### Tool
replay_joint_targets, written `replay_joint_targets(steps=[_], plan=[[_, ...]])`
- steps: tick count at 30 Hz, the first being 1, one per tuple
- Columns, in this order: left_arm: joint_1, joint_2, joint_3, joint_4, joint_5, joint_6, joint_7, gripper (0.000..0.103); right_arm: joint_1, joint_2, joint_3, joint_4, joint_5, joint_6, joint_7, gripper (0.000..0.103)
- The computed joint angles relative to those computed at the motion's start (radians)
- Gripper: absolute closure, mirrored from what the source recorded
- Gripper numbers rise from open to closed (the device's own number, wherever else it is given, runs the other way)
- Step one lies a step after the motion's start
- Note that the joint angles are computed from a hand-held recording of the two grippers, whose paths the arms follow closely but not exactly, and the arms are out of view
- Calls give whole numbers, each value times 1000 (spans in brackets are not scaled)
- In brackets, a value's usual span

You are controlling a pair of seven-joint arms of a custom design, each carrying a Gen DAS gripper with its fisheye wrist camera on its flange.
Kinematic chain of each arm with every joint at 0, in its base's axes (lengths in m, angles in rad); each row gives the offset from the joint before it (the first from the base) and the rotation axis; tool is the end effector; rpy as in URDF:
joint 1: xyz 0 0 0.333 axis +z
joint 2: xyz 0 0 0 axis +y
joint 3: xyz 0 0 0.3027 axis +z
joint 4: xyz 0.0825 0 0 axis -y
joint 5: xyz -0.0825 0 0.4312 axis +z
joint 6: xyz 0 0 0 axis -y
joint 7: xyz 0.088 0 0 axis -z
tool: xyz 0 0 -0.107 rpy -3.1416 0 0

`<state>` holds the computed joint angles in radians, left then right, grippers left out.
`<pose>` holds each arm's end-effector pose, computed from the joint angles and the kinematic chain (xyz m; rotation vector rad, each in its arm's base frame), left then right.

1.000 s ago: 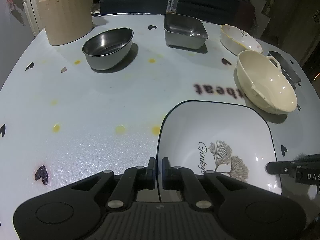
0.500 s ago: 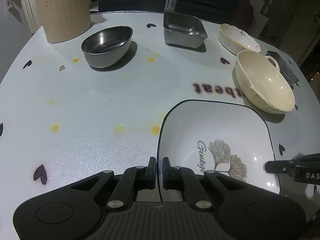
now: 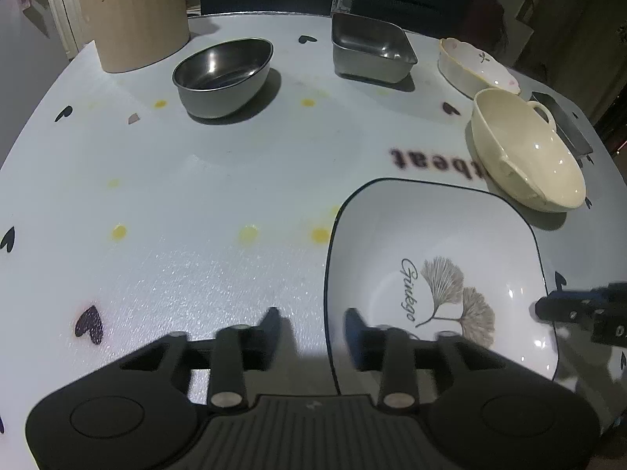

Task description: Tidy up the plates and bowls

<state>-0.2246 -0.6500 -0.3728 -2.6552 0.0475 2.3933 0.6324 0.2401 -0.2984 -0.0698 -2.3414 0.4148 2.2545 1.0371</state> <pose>0.3640 -0.2376 0.4344 -2.3099 1.6281 -0.4816 0.5117 0.0986 0.4397 -2.3231 1.4189 0.0559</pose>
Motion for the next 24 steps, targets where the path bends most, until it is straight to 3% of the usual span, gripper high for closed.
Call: replay_joint_targets(steps=[1,3,5,9,11,14,24], plan=[[-2,-5,0,-2,1,-2,1,52,1,-2,-5,1,7,-2,-12,73],[0,-16,-9,-1,10,-12,-6,31,-2,-9,-13,0,20,1,-32,56],[3,-25,-19,3,25,-20,-14,21,-5,-21,-20,-6,25,10,-58,42],[10,-42,-33,11,47,-11,-38,7,-7,-46,-47,-12,65,13,-129,27],[15,-44,-43,22,64,-4,-46,2,-8,-60,-62,-14,91,14,-169,10],[26,-38,-57,44,91,14,-56,1,-9,-84,-85,-21,140,22,-232,1],[102,57,-130,156,234,92,-168,0,-39,-68,-121,29,295,65,-261,0]])
